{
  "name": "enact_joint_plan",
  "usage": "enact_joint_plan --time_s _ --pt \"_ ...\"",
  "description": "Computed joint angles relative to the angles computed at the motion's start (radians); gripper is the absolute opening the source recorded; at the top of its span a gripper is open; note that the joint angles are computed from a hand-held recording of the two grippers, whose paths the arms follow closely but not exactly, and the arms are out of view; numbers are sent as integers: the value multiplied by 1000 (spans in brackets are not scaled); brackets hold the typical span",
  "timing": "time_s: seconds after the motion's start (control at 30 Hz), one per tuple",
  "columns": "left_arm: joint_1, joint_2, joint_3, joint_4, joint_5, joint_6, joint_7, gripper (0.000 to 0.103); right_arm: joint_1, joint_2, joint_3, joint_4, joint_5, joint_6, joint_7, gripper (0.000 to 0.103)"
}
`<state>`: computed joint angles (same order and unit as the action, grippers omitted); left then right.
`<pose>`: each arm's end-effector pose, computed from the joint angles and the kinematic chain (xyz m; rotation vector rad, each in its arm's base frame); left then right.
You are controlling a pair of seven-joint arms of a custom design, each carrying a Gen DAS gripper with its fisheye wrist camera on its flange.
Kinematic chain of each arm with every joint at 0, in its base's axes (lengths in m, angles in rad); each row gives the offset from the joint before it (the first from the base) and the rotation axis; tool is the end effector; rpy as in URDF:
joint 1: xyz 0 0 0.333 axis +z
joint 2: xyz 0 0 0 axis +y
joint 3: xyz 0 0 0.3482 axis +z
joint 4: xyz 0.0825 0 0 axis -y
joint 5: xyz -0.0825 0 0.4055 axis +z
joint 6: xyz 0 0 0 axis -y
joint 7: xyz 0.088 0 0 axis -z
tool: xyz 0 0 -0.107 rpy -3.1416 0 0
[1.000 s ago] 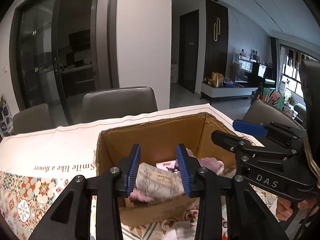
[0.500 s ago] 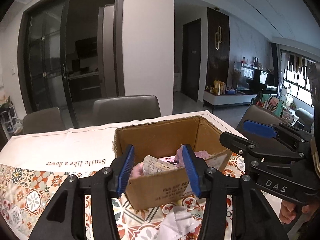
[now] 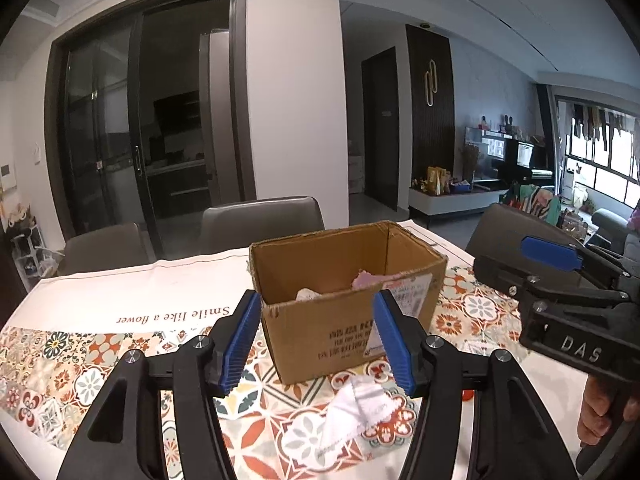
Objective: Organize soft objects
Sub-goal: 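Move both open tools back down to the white cloths on the table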
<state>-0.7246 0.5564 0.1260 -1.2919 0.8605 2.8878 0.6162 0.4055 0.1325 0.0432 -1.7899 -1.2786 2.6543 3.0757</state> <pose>0.6157 -0.5096 0.5549 -1.1937 1.8554 -1.1653 0.5902 0.3118 0.5660 -1.4624 1.6086 -0.9872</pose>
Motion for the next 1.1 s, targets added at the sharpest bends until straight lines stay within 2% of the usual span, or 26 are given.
enact_joint_plan --time_s 0.1,0.27,0.4,0.57,0.67,0.77,0.93,1.1 --pt "-12 -41 16 -71 37 30 -40 58 13 -30 10 -42 -14 -41 71 72" --pt "-26 -90 28 -152 133 47 -125 60 21 -59 39 -92 -5 -91 106 72" --pt "8 -128 -13 -216 174 60 -162 60 28 -73 59 -122 13 -124 116 72" --pt "56 -158 -74 -273 165 68 -124 60 35 -96 78 -166 34 -148 190 72" --pt "62 -169 -81 -300 176 77 -137 63 41 -98 88 -182 57 -172 207 72" --pt "88 -170 -117 -323 122 88 -85 63 42 -102 92 -207 111 -165 206 72" --pt "97 -164 -142 -353 24 82 18 63 48 -100 99 -240 175 -188 181 72" --pt "96 -147 -152 -366 -98 70 128 63 47 -87 97 -260 272 -171 133 72"
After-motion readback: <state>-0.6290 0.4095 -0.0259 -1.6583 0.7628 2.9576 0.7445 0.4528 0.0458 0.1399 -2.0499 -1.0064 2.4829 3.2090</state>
